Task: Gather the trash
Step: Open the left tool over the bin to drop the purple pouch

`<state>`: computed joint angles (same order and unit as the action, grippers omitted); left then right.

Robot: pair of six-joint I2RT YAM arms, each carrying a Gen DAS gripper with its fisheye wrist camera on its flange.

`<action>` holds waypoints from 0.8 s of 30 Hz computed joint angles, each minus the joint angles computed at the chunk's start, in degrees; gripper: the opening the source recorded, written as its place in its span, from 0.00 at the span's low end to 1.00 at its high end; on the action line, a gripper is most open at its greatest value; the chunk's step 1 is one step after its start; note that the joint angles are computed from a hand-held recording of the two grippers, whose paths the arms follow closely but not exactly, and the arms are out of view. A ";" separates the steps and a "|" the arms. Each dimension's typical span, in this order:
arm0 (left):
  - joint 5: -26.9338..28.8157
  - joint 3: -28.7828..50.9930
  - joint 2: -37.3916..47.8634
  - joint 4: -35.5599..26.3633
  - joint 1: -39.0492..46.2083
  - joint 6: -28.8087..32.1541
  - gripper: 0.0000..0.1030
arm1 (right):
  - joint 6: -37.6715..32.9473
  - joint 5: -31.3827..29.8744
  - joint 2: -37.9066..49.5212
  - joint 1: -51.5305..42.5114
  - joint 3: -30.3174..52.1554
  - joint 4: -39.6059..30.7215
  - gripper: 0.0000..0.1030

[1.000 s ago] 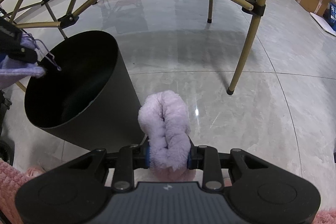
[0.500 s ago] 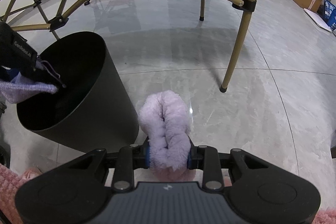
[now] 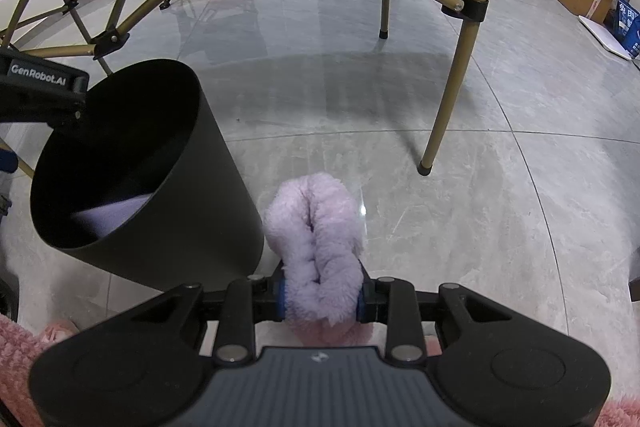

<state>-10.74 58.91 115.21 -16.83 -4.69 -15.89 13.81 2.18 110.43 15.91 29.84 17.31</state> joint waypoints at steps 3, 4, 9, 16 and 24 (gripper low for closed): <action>-0.11 0.00 0.20 -0.20 0.35 -0.01 1.00 | -0.13 -0.08 0.09 -0.01 -0.02 0.13 0.28; -0.07 0.02 0.24 -0.21 0.40 0.00 1.00 | -0.20 -0.12 0.10 -0.03 -0.02 0.16 0.28; 0.07 -0.49 -0.40 -0.06 0.59 0.14 1.00 | -0.34 -0.17 0.20 -0.11 -0.06 0.30 0.28; 0.50 -2.00 -2.25 0.65 1.21 0.75 1.00 | -0.30 -0.08 -0.44 0.12 -0.30 0.18 0.28; 1.90 -5.72 -7.21 2.15 4.18 2.51 1.00 | 0.46 0.75 -3.10 1.68 -0.93 -0.68 0.28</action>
